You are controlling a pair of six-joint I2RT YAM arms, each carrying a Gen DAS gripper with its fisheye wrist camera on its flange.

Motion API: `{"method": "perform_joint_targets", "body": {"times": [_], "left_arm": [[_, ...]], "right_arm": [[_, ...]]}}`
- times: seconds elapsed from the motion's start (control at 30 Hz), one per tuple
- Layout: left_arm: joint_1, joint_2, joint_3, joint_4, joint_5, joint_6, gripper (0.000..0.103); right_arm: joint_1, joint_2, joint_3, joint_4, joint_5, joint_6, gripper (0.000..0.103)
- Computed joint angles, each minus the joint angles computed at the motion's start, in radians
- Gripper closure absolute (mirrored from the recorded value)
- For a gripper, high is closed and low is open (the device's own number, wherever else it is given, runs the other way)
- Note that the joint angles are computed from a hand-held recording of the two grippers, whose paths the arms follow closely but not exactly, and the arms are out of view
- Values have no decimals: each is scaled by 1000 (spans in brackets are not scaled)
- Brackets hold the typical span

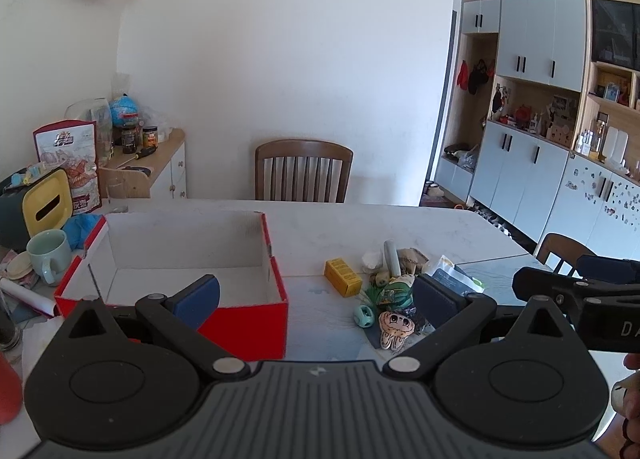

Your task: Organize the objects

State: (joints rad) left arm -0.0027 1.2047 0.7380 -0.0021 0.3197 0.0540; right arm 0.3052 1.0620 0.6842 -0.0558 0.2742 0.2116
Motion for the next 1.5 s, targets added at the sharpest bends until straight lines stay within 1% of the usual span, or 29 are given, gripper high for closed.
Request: {"method": "perform_joint_targets", "body": {"times": [0.17, 0.33, 0.4, 0.47, 0.53, 0.63, 0.7, 0.9, 0.93, 1.13, 1.17, 1.23, 1.37, 1.5], "left_arm": [[-80, 44, 32, 21, -75, -16, 0], [-157, 121, 82, 51, -135, -59, 0], [-186, 165, 113, 49, -152, -83, 0], [-220, 209, 136, 59, -193, -100, 0], [-245, 257, 161, 70, -211, -108, 0], [-288, 331, 196, 100, -249, -114, 0], [-311, 381, 221, 111, -264, -110, 0], [-374, 547, 321, 137, -310, -84, 0], [-376, 575, 342, 136, -307, -87, 1], [-395, 744, 493, 90, -314, -61, 15], [-398, 764, 511, 86, -310, -56, 17], [-406, 811, 560, 66, -322, -51, 19], [-419, 894, 649, 33, -342, -26, 30], [-418, 957, 737, -18, -323, -25, 32]], "right_arm": [[-98, 40, 9, 39, -100, -52, 1], [-207, 111, 42, 77, -229, -141, 1], [-258, 161, 69, 80, -294, -161, 1], [-312, 218, 98, 91, -349, -179, 3], [-358, 272, 119, 107, -386, -205, 5], [-426, 369, 164, 128, -440, -246, 6], [-470, 442, 207, 125, -477, -268, 8], [-540, 631, 328, 104, -525, -335, 16], [-546, 660, 348, 98, -528, -344, 20], [-569, 826, 486, 77, -518, -408, 25], [-572, 850, 507, 72, -518, -423, 27], [-576, 902, 559, 52, -526, -459, 31], [-570, 983, 636, 14, -514, -502, 39], [-562, 1037, 693, -29, -525, -515, 45]]}}
